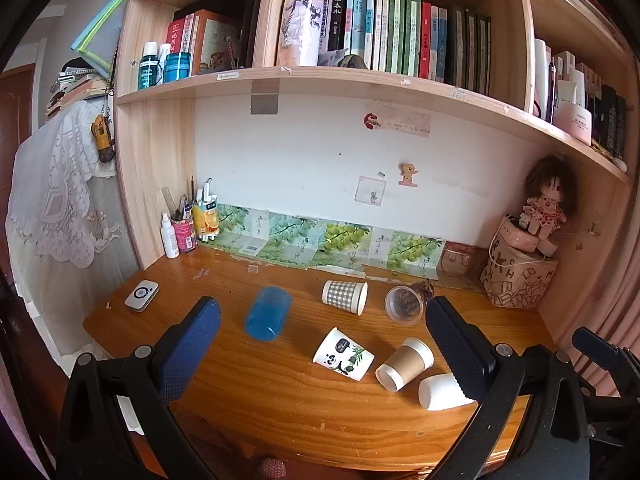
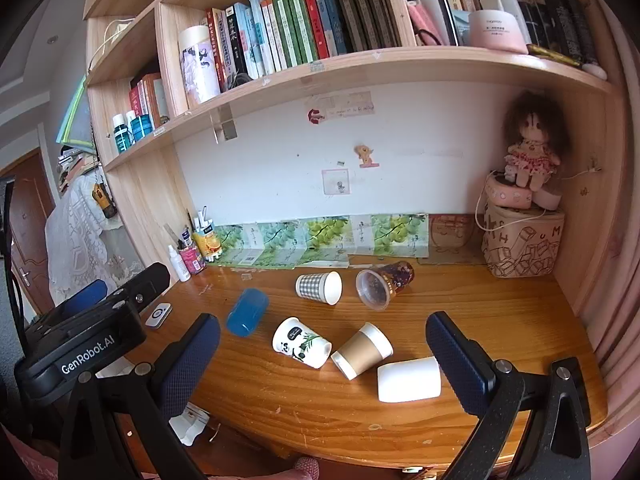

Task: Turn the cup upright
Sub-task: 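Move the right tool toward the panda-print paper cup lying on the desk, then close the right tool's fingers around the panda-print cup's body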

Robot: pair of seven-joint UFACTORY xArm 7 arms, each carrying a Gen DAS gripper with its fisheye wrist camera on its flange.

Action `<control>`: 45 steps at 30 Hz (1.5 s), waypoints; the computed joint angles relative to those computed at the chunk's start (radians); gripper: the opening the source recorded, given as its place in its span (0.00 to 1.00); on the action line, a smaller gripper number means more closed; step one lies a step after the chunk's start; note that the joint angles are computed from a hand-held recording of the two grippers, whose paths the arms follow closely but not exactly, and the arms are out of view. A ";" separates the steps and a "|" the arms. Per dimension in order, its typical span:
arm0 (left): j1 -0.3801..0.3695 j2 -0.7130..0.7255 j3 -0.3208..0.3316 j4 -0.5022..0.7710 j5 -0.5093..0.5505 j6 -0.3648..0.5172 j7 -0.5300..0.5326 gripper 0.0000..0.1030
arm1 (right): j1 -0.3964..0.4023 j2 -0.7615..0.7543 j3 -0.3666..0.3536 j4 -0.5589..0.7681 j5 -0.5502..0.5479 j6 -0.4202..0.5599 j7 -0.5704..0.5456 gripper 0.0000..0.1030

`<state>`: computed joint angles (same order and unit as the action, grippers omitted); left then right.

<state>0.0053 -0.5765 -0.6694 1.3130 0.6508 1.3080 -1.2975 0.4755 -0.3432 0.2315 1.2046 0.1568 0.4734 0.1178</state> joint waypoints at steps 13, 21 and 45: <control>-0.076 0.053 0.091 -0.010 -0.069 0.050 0.046 0.99 | 0.029 0.105 -0.005 0.099 0.058 0.074 -0.059 1.00; -0.122 0.068 0.200 -0.037 -0.106 0.048 0.071 0.99 | 0.028 0.233 0.030 0.239 -0.008 0.120 -0.063 1.00; -0.081 0.176 0.536 -0.072 -0.412 0.051 0.396 0.99 | 0.260 1.062 -0.060 1.333 -0.178 0.647 -0.088 1.00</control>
